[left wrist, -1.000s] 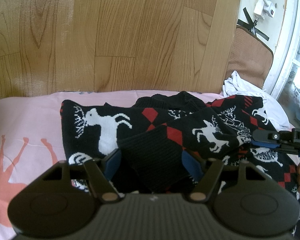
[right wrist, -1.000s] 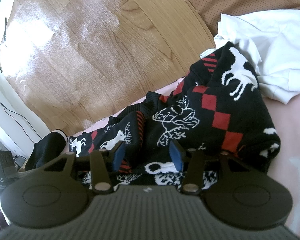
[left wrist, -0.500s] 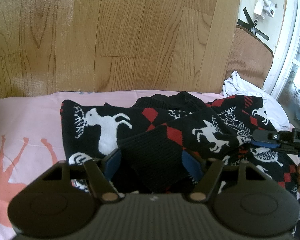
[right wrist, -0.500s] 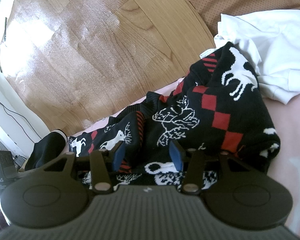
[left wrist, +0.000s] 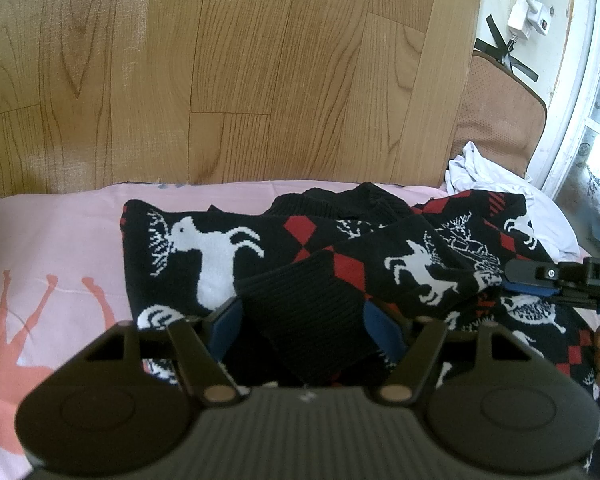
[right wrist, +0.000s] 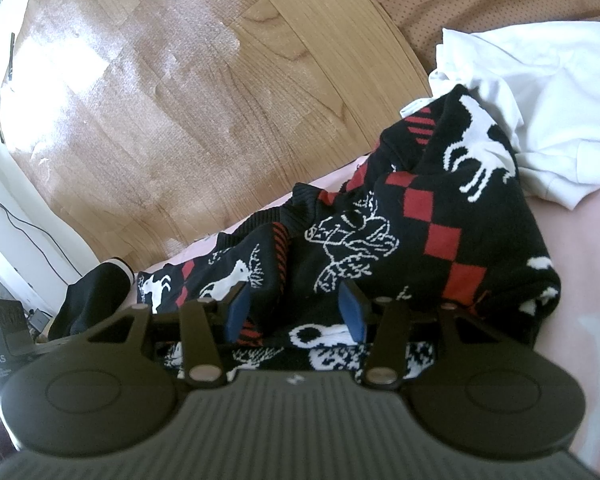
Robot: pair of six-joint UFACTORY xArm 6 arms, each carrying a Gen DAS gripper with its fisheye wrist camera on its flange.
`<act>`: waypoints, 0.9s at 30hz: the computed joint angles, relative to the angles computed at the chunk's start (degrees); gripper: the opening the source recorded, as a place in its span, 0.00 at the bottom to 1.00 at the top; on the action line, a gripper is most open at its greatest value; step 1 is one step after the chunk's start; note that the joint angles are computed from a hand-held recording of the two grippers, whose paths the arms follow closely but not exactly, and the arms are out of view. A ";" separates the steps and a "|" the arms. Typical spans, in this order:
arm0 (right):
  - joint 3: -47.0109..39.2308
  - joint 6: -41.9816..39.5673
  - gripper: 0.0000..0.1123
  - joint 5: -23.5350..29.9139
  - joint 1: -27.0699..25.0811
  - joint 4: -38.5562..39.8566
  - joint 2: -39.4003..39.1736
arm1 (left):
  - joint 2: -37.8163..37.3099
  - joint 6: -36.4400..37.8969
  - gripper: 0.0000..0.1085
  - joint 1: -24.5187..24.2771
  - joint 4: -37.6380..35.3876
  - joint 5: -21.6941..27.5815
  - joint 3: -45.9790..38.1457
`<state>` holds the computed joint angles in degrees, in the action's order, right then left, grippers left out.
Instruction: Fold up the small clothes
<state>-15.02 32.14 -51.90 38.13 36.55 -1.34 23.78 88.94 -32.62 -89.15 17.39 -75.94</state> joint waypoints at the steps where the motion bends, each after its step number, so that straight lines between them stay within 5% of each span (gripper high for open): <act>1: 0.11 0.02 0.46 0.01 -0.09 -0.09 -0.11 | -0.02 0.01 0.63 -0.02 -0.02 -0.02 0.02; 27: 0.43 -0.18 0.46 0.24 -0.42 -0.52 -0.53 | -0.01 0.07 0.63 0.05 0.02 0.07 0.01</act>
<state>-14.58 31.96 -51.66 37.71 36.02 -1.86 23.78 89.01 -32.57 -89.13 17.46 -75.93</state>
